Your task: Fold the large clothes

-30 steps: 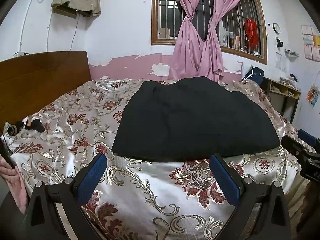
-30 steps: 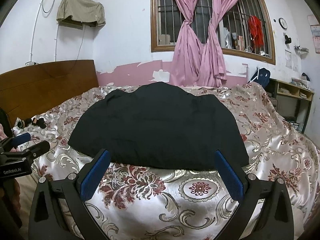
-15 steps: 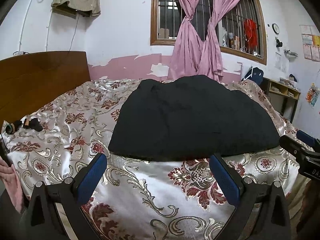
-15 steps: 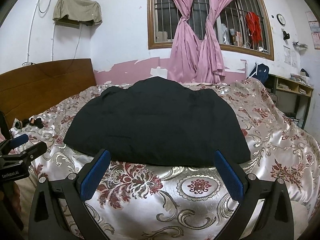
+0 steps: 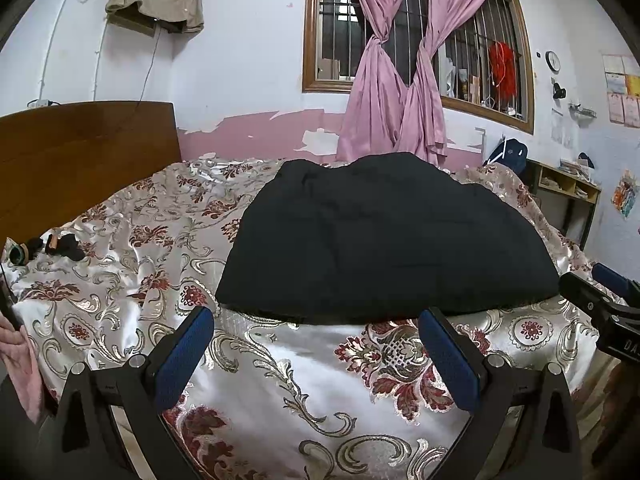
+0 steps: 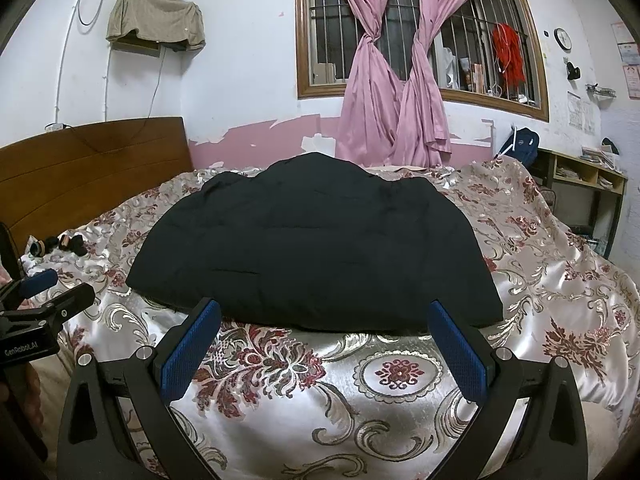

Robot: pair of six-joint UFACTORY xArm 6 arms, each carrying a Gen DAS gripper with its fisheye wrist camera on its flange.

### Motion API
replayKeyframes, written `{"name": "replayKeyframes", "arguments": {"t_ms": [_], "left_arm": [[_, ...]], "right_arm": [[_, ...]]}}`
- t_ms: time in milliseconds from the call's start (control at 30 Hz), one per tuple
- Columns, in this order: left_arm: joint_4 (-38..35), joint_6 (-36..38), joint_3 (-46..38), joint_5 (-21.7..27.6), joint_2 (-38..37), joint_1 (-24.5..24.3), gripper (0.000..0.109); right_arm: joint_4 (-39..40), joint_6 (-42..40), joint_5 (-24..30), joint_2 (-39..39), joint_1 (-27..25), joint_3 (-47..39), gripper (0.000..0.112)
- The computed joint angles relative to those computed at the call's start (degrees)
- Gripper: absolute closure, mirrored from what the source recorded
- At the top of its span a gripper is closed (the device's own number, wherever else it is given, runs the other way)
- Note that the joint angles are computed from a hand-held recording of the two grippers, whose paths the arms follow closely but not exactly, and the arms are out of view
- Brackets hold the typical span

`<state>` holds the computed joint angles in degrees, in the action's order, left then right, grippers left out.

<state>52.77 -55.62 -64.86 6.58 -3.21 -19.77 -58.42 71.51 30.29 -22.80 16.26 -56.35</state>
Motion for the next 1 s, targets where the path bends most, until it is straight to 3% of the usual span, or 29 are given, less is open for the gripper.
{"name": "replayKeyframes", "arguments": {"t_ms": [1000], "left_arm": [[3.0,-3.3,-0.2,0.1,0.1,-0.2,0.006]], "right_arm": [[-0.5,0.0,-1.1,-0.3,-0.6,0.3,0.011]]}}
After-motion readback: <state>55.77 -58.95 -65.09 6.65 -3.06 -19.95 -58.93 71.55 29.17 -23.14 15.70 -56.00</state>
